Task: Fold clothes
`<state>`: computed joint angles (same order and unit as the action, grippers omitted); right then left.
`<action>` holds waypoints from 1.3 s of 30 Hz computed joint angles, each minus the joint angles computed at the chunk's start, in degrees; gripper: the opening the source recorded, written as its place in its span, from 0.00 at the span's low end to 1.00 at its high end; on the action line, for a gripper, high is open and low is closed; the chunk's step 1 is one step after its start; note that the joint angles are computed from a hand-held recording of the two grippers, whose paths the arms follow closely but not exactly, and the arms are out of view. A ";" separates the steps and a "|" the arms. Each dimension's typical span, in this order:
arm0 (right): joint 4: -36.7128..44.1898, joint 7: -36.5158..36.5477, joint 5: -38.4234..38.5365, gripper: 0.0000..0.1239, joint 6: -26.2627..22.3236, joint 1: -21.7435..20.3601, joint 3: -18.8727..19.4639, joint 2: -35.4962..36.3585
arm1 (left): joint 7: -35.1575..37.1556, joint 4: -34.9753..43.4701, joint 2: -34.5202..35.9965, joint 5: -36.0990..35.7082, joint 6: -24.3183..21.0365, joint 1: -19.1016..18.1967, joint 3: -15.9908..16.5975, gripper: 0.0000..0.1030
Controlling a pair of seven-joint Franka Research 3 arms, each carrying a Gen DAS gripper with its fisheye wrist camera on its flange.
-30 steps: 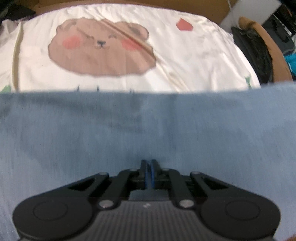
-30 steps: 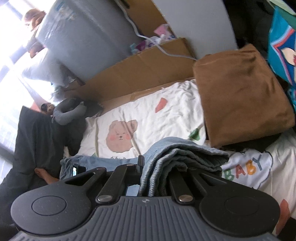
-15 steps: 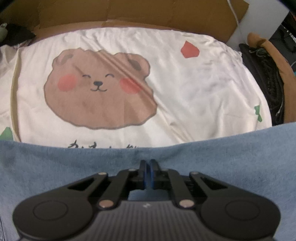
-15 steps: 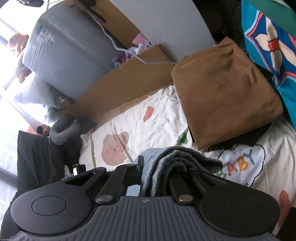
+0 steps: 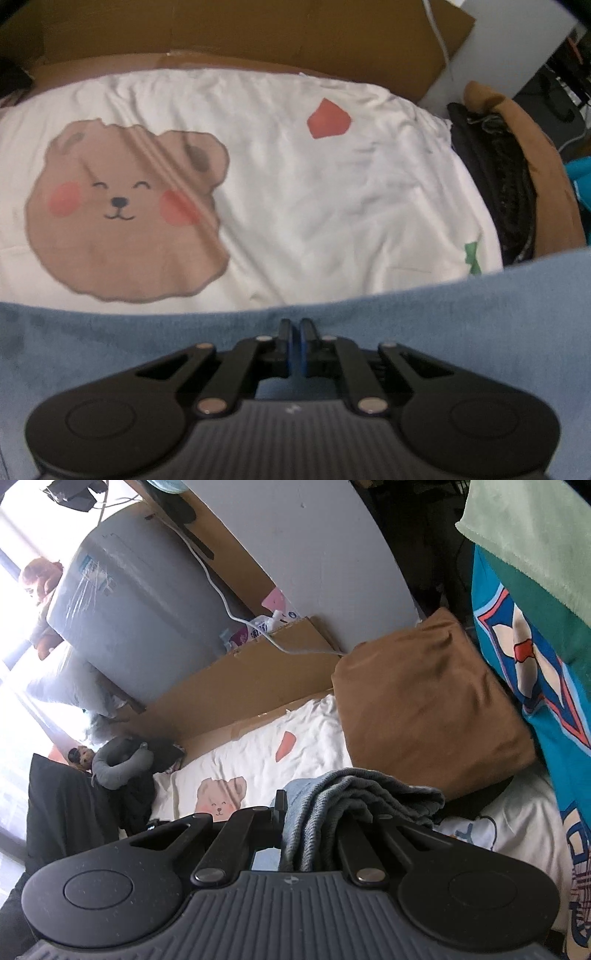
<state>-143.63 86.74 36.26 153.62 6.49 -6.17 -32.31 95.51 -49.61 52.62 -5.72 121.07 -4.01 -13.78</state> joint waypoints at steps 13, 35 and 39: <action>4.98 5.05 -6.74 0.02 -7.81 -1.62 3.06 1.66 | 3.07 -24.44 -13.26 -7.43 9.94 7.13 -2.99 0.06; 18.19 9.70 -15.61 0.02 -11.70 2.06 8.17 7.04 | 11.85 -59.15 -38.24 -20.58 13.80 8.79 0.63 0.08; 20.56 11.18 -19.23 0.02 -11.80 2.11 9.85 8.62 | 13.30 -62.77 -40.67 -23.26 14.94 8.25 1.67 0.09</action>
<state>-123.07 97.92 17.03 141.82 8.60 3.68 -23.69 108.81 -112.38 11.95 -28.98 136.00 4.24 -12.11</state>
